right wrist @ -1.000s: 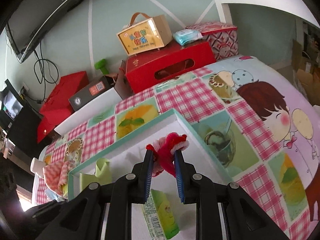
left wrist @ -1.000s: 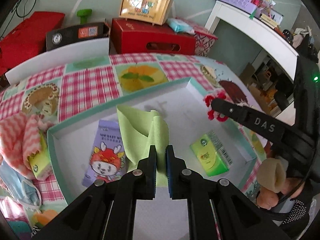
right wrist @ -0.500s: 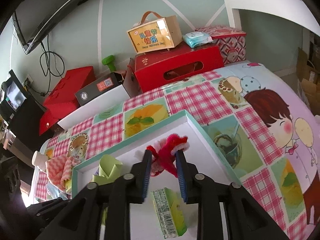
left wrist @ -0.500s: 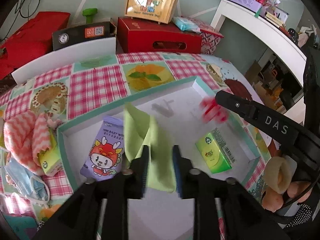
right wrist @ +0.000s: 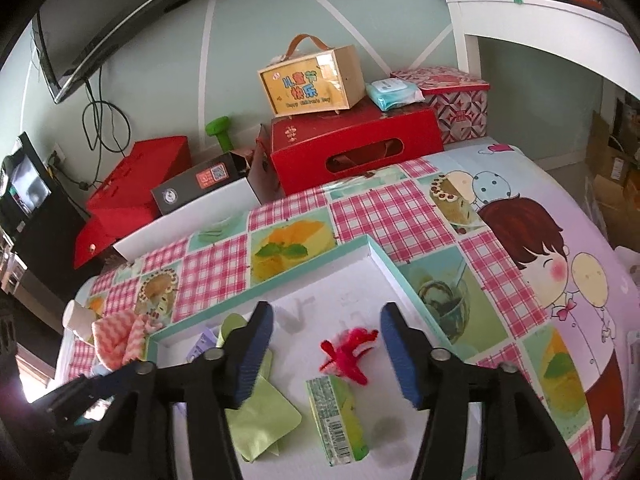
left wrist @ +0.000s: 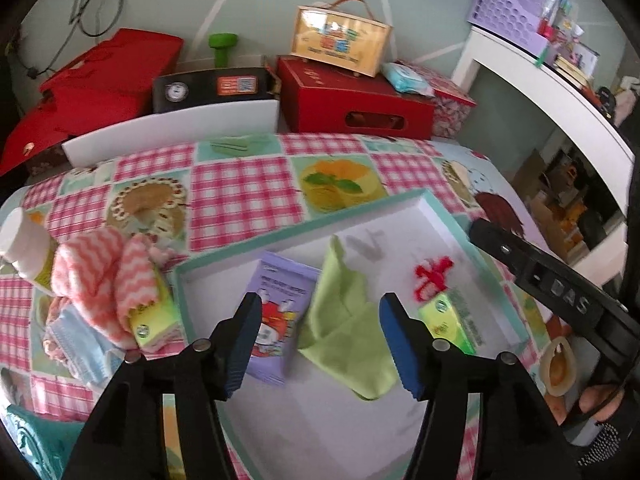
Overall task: Organize soft objects
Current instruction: 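Open both grippers to drop the cloth and plush toy into the tray, then move both grippers back to the pile of soft items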
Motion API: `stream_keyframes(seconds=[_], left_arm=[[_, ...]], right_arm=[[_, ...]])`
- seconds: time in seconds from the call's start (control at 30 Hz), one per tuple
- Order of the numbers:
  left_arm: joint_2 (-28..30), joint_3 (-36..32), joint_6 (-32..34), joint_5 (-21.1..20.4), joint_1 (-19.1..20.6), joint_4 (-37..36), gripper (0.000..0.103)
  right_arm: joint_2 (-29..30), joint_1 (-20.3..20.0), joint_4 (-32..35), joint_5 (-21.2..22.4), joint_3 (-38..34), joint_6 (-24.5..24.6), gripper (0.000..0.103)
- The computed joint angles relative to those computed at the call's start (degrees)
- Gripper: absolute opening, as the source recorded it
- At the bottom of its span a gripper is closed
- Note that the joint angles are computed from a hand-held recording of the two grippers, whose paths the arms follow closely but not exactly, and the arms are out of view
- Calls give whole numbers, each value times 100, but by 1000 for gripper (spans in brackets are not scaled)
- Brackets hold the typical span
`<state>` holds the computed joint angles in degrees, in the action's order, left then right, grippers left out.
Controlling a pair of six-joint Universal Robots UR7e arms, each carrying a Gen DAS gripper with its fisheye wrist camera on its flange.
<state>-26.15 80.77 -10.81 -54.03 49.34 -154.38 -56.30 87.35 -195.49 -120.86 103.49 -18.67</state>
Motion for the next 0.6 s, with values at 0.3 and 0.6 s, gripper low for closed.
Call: stream_keyframes(seconds=[0.3,0.6], left_arm=[[-113,136,-572,398,188,-397,101],[-271,288,-836,852,212,-316,101]], right_arm=[[73,27,-169,-131,-30,-159,103],[125,46,80,-262,-91,-147,103]])
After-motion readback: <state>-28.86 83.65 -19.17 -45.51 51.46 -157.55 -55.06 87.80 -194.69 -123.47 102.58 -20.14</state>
